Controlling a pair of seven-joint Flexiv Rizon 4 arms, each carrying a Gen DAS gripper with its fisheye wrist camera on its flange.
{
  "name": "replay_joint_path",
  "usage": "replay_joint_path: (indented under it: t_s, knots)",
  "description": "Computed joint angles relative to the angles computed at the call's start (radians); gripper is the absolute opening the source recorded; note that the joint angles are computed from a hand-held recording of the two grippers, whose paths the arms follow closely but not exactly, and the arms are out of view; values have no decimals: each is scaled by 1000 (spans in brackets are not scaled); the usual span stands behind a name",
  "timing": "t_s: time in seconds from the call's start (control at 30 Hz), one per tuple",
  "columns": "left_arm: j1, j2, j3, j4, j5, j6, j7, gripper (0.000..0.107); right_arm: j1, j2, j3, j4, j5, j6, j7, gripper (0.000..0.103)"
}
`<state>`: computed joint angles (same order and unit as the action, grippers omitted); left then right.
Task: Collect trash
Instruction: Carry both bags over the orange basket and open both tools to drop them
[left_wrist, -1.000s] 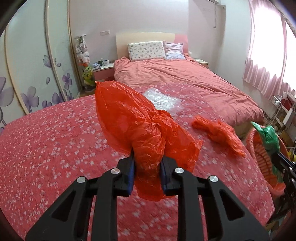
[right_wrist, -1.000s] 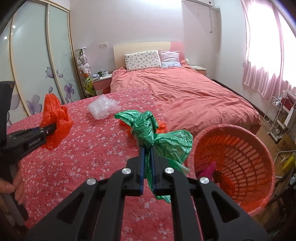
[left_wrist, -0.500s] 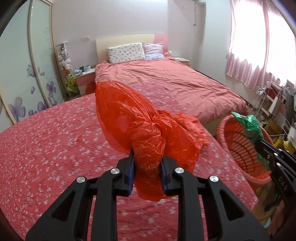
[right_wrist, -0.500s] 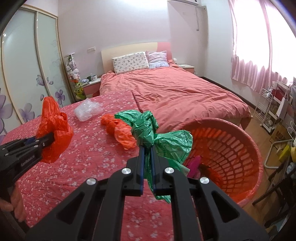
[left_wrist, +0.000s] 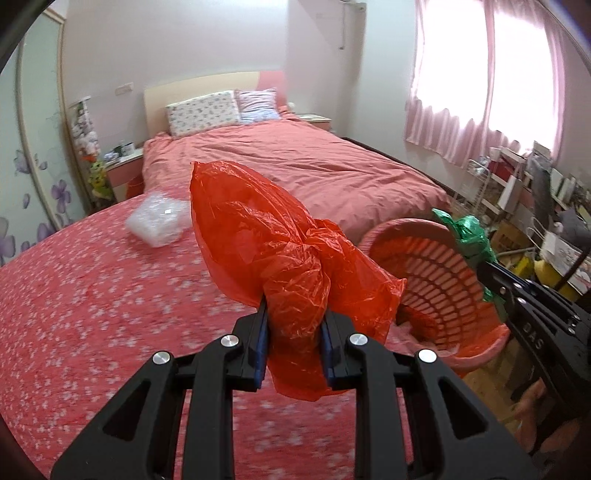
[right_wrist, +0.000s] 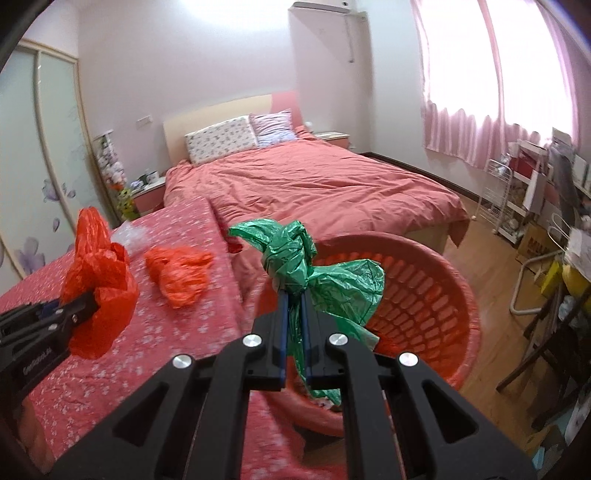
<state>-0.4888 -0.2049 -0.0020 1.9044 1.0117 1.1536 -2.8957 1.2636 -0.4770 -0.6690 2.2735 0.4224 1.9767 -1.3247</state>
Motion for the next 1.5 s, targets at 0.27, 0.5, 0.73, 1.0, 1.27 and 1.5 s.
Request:
replay_joint_path:
  t_s: [0.27, 0.5, 0.73, 1.0, 1.27, 1.5]
  knots:
    - [-32, -95, 8, -75, -48, 66, 49, 23, -100, -9, 48, 2, 3, 17, 4, 8]
    - [-77, -184, 40, -141, -137, 125, 139, 24, -165, -22, 91, -12, 4, 18, 5, 8]
    - [-93, -258, 55, -178, -261, 187, 273, 24, -283, -32, 174, -39, -13, 23, 15, 8]
    - [-98, -313, 64, -187, -418, 244, 431, 24, -372, -52, 235, -73, -31, 23, 28, 8]
    - [-114, -342, 85, -177, -546, 274, 560, 30, -431, -67, 274, -99, -54, 25, 43, 12]
    - [-148, -354, 131, -153, -652, 281, 618, 40, -427, -78, 267, -107, -48, 27, 39, 26]
